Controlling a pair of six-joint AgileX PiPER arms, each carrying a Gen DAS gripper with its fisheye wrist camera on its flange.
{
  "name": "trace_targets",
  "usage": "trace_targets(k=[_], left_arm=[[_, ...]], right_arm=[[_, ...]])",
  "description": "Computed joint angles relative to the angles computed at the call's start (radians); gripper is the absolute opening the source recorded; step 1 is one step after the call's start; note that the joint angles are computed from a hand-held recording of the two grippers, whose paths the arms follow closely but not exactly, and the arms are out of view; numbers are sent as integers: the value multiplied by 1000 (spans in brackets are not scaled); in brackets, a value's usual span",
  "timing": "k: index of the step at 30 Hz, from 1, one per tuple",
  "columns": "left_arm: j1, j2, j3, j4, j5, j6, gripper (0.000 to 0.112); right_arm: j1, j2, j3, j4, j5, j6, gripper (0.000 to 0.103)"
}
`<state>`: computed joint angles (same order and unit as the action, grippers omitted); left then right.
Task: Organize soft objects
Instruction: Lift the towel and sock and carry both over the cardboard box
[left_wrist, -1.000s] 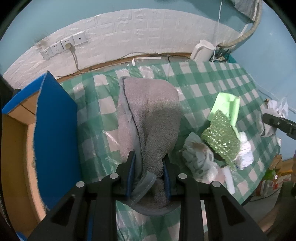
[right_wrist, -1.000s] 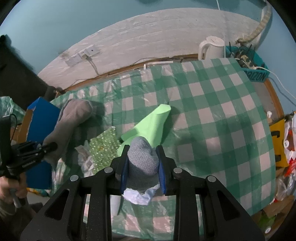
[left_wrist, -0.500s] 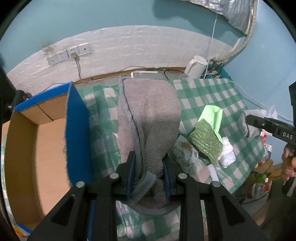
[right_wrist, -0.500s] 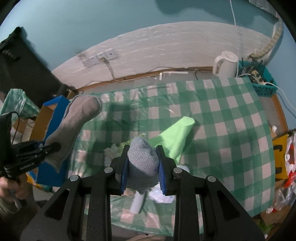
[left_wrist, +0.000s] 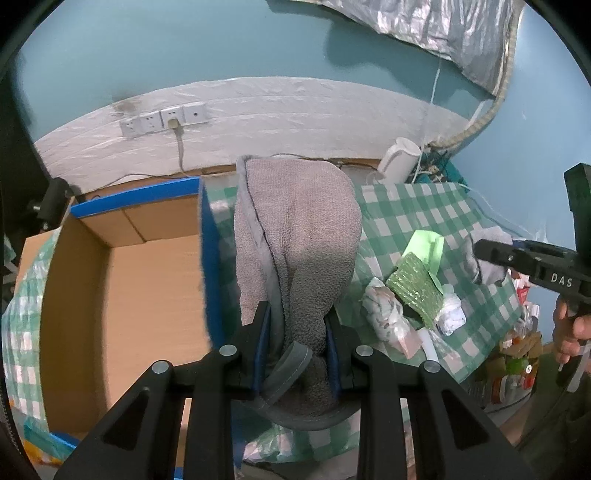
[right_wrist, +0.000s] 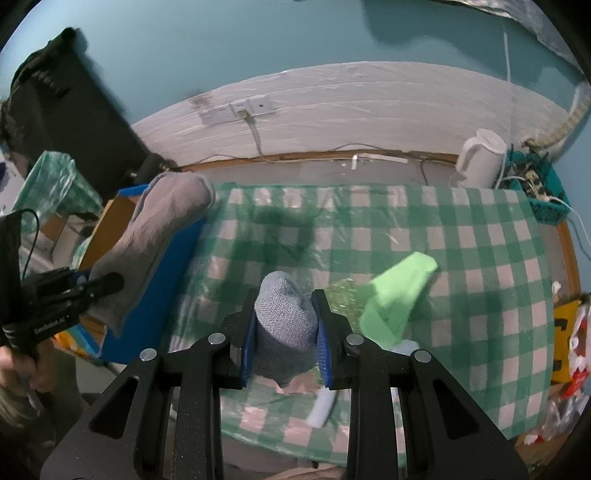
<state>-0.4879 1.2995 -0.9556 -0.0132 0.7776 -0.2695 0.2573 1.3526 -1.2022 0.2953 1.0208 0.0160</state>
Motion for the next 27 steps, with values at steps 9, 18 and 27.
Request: trace_targets(k=[9,18,27], left_arm=[[112,-102,43,-54,26,90,27],[279,-184,86,-142,51,231,27],[473,-232,134,-239,78,402,27]], right_arm=[[139,78,-83,-52,-4,93,26],[283,205,-238,-88,9,172,26],[409,371,-453,-107,47,222,26]])
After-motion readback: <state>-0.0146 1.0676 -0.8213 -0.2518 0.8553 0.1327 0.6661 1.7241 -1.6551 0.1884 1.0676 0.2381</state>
